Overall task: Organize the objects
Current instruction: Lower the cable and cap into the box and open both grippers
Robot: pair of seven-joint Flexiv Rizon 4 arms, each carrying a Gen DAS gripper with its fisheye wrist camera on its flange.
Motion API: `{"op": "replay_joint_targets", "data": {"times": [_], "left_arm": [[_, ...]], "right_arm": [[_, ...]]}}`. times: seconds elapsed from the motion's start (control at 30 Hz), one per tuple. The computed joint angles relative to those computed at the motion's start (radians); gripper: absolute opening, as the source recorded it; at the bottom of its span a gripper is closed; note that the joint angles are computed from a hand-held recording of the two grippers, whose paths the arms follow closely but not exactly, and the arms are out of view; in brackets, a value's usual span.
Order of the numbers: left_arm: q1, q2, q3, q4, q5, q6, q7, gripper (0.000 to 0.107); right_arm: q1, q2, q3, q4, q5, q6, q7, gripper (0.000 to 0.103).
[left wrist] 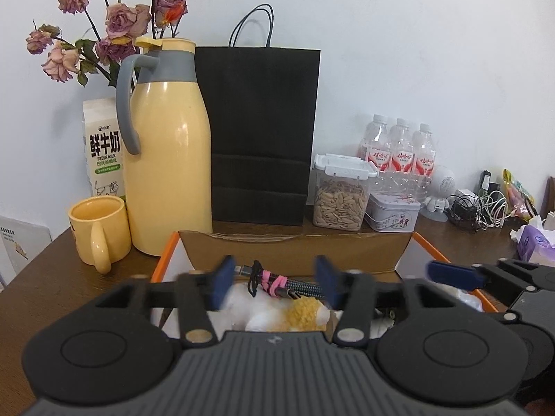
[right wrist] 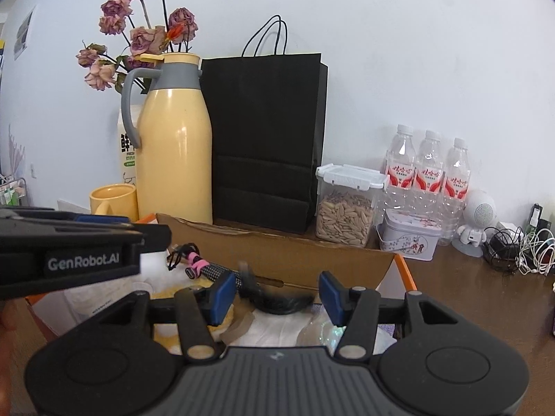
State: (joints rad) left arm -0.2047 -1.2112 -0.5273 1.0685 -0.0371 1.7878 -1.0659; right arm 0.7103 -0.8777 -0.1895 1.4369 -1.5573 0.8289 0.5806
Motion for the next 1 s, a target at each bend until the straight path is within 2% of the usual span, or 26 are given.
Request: {"op": "replay_joint_targets", "data": {"times": [0.03,0.07,0.1,0.23,0.5,0.83,0.93,1.0], "left_arm": [[-0.010,0.004,0.020,-0.001,-0.011,0.007,-0.009,0.085],[-0.019,0.006,0.037,-0.004,-0.018,0.017,-0.017,0.100],[-0.026,0.005,0.048,-0.007,-0.020,0.031,-0.024,0.103],[-0.048,0.010,0.095,-0.018,-0.027,0.038,-0.051,0.103],[-0.051,0.012,0.107,-0.021,-0.020,0.032,-0.075,0.103],[-0.038,0.021,0.094,0.000,-0.002,0.048,-0.086,0.103],[-0.002,0.023,0.041,0.027,0.048,0.076,-0.086,0.103],[0.008,0.030,0.035,0.042,0.064,0.087,-0.096,0.103]], "right_arm": [[0.001,0.003,0.001,0.005,0.002,-0.005,0.006,0.072],[0.002,0.005,0.001,0.009,0.003,-0.010,0.011,0.090],[0.003,0.007,0.002,0.012,0.006,-0.017,0.016,0.102],[0.002,0.013,0.010,0.022,0.023,-0.035,0.024,0.103],[0.005,0.014,0.011,0.023,0.034,-0.039,0.012,0.103],[0.011,0.029,0.014,0.041,0.022,-0.051,0.019,0.103],[0.013,0.042,0.019,0.058,0.009,-0.061,0.028,0.103],[0.018,0.053,0.023,0.073,-0.003,-0.076,0.037,0.103]]}}
